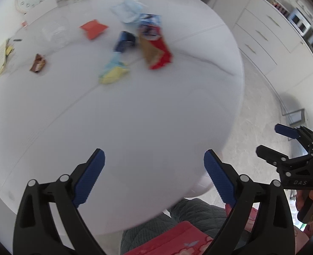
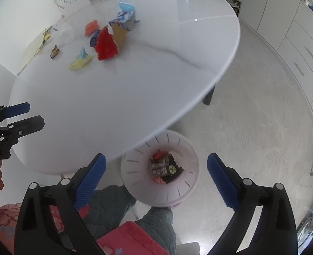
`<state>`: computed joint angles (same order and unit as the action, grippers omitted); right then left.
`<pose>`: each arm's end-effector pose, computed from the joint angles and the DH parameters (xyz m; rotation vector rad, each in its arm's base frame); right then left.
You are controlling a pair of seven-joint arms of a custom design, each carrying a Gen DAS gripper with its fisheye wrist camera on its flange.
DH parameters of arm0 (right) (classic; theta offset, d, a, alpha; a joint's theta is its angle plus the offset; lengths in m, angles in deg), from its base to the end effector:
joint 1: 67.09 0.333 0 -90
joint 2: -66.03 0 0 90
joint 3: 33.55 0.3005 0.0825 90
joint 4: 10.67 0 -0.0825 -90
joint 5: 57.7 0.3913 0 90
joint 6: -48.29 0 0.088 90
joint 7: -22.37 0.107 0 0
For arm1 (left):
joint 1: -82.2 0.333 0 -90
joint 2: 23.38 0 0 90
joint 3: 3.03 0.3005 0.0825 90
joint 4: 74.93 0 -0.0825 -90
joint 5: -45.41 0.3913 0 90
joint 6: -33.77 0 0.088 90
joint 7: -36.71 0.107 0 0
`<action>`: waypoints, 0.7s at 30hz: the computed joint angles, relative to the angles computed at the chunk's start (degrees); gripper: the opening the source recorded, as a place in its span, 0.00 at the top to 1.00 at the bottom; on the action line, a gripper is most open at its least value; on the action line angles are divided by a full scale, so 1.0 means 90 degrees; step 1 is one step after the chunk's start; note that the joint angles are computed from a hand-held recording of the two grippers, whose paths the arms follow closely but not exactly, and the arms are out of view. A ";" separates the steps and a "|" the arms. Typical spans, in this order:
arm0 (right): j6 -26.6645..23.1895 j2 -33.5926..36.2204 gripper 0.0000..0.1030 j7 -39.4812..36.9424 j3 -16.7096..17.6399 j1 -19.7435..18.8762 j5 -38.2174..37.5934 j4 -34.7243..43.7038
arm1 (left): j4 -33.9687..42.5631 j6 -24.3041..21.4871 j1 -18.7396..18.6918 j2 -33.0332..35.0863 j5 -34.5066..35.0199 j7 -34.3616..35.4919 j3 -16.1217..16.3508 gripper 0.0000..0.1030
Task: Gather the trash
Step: 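Move both tools back over the table toward the remaining trash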
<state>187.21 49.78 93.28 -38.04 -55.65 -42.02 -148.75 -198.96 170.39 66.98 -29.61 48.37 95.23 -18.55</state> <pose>0.4832 0.0593 0.4316 -2.2123 1.6760 -0.1162 0.4736 -0.2842 0.4561 -2.0718 2.1181 -0.4450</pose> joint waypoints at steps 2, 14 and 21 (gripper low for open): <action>0.0037 0.0140 0.06 0.0174 0.0100 0.0045 -0.0022 0.0148 | -0.0067 0.0008 0.0099 -0.0070 -0.0023 0.0112 0.0109 0.12; 0.0014 0.1710 0.06 0.1348 0.0832 0.0540 0.0002 0.2057 | 0.0139 0.0477 0.1276 0.0268 0.0666 0.0986 0.0782 0.08; -0.0277 0.3440 0.06 0.3018 0.1206 0.0847 -0.0469 0.4009 | 0.1432 0.0629 0.1793 0.1809 0.0550 0.2197 0.1238 0.08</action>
